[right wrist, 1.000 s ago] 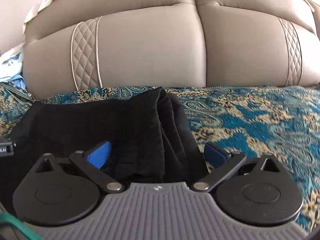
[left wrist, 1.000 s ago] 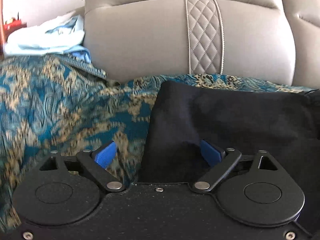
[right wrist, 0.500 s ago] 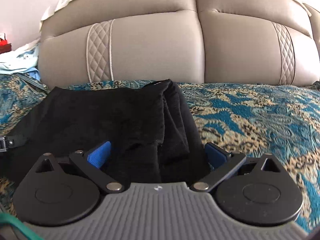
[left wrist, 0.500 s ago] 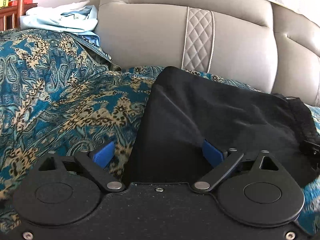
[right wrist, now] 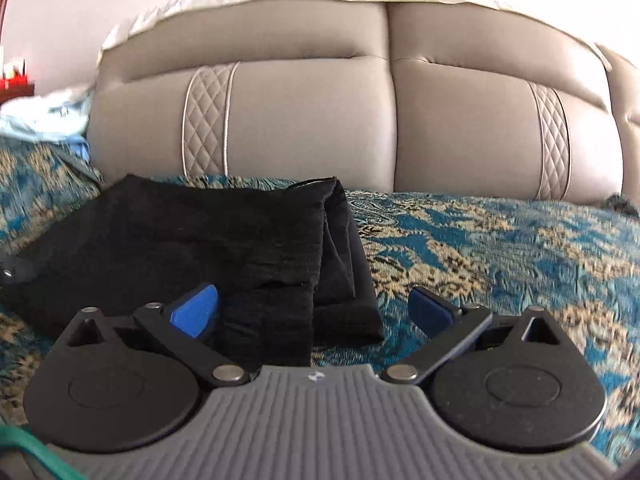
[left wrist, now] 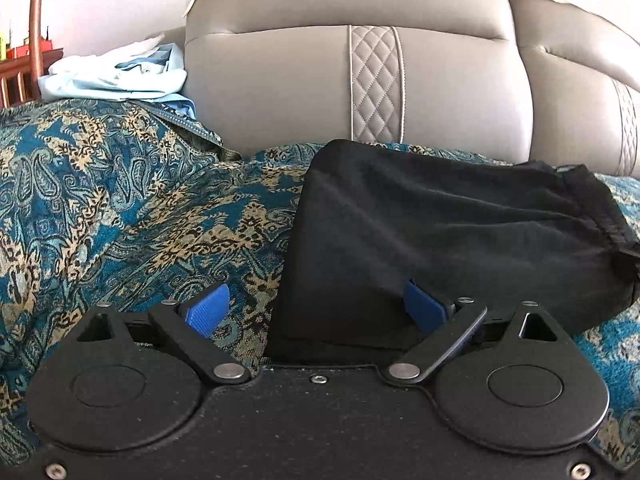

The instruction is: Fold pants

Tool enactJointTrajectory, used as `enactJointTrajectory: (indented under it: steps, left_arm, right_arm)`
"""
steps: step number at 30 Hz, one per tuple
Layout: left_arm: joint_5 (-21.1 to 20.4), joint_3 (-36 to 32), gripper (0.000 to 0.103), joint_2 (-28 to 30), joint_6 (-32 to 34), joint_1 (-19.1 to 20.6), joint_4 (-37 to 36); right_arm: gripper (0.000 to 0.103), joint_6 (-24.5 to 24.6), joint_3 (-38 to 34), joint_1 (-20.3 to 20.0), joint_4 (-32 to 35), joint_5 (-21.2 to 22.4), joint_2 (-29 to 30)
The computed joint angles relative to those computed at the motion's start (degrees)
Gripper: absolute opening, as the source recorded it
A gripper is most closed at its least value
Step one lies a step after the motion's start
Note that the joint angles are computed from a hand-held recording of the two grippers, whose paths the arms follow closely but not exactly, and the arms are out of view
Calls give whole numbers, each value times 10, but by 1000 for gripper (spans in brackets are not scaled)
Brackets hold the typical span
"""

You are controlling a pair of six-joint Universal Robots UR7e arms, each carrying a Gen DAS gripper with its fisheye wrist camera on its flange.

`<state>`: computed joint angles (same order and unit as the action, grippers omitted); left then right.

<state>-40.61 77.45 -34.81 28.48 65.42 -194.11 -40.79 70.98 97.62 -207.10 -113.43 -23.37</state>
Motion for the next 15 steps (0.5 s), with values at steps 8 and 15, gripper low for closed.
enactJointTrajectory:
  steps: [8, 15]
  left_arm:
    - [-9, -31, 98, 11, -35, 9, 36]
    - [-29, -48, 99, 23, -33, 14, 46]
  right_arm:
    - [103, 30, -127, 4, 121, -42, 45]
    - [103, 80, -199, -4, 193, -44, 66]
